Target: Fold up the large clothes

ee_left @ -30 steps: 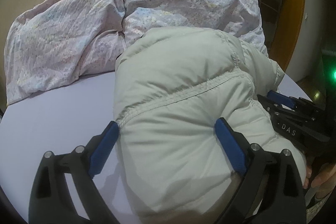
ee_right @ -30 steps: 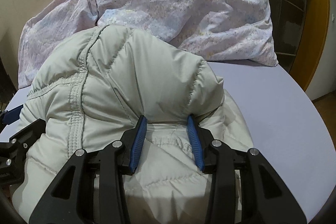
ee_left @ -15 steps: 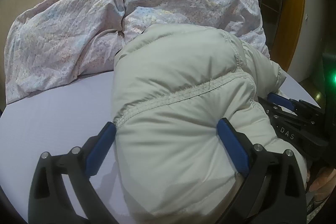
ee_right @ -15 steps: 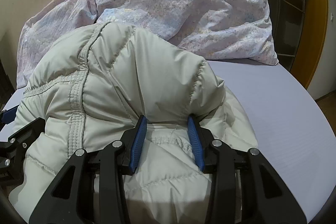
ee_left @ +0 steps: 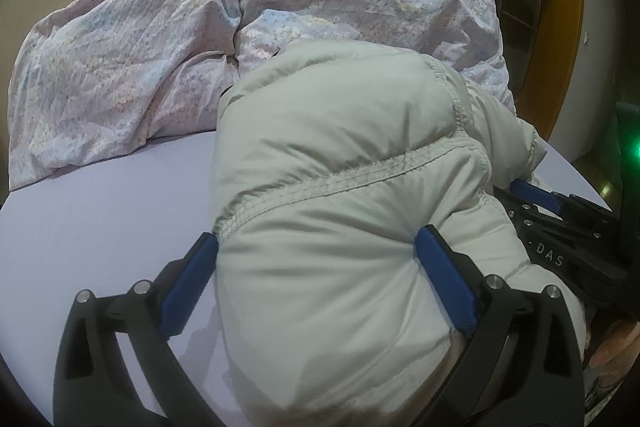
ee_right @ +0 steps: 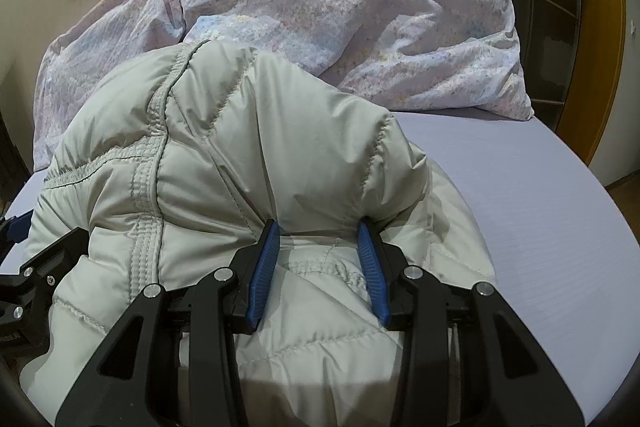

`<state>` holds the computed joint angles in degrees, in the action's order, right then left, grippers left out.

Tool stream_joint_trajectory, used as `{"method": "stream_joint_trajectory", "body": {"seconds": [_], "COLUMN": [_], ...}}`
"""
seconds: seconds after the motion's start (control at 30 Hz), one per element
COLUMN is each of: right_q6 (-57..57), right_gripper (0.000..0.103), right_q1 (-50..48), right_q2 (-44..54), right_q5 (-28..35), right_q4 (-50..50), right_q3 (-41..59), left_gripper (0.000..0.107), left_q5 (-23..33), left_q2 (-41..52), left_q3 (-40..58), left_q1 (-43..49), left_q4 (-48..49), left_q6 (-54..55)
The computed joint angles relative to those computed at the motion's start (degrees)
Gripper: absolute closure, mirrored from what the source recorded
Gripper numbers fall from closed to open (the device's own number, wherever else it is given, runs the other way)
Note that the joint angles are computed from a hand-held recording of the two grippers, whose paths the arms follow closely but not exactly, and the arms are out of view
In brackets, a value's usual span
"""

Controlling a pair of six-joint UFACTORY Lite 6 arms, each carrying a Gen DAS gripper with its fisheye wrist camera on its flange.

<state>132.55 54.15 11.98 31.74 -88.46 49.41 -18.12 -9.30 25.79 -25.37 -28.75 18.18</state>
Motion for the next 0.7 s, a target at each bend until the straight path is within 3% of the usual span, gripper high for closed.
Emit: {"method": "stream_joint_trajectory", "body": {"seconds": [0.1,0.23,0.4,0.47,0.6,0.7], "right_q6": [-2.6,-18.7,-17.0,-18.6,-22.5,-24.3], "right_gripper": [0.061,0.061,0.061,0.061,0.061,0.058], "right_q1": [-0.2,-2.1,-1.5,-2.0,-3.2,-4.0], "right_q2": [0.4,-1.8,-8.5,-8.0,-3.7,-0.3], "right_q5": [-0.2,-2.6,-0.1,0.7,2.1,2.3], "right_q4": [2.0,15.8,16.0,16.4,17.6,18.6], "right_q3": [1.0,4.0,2.3,4.0,8.6,10.2], "left_gripper": [0.007,0.007,0.007,0.007,0.007,0.007], "left_q5": [1.0,9.0,11.1,13.0,12.0,9.2], "left_q2": [0.1,-3.9,-7.6,-6.2,-1.2,2.1], "left_q3": [0.5,1.9,3.9,6.4,11.4,12.8], "left_q1": [0.7,4.0,7.5,9.1,8.8,6.7], "left_q4": [0.6,1.9,-18.2,-18.9,-28.2,-26.6], "left_q6": [-0.8,-0.6,21.8,23.0,32.6,30.5]}}
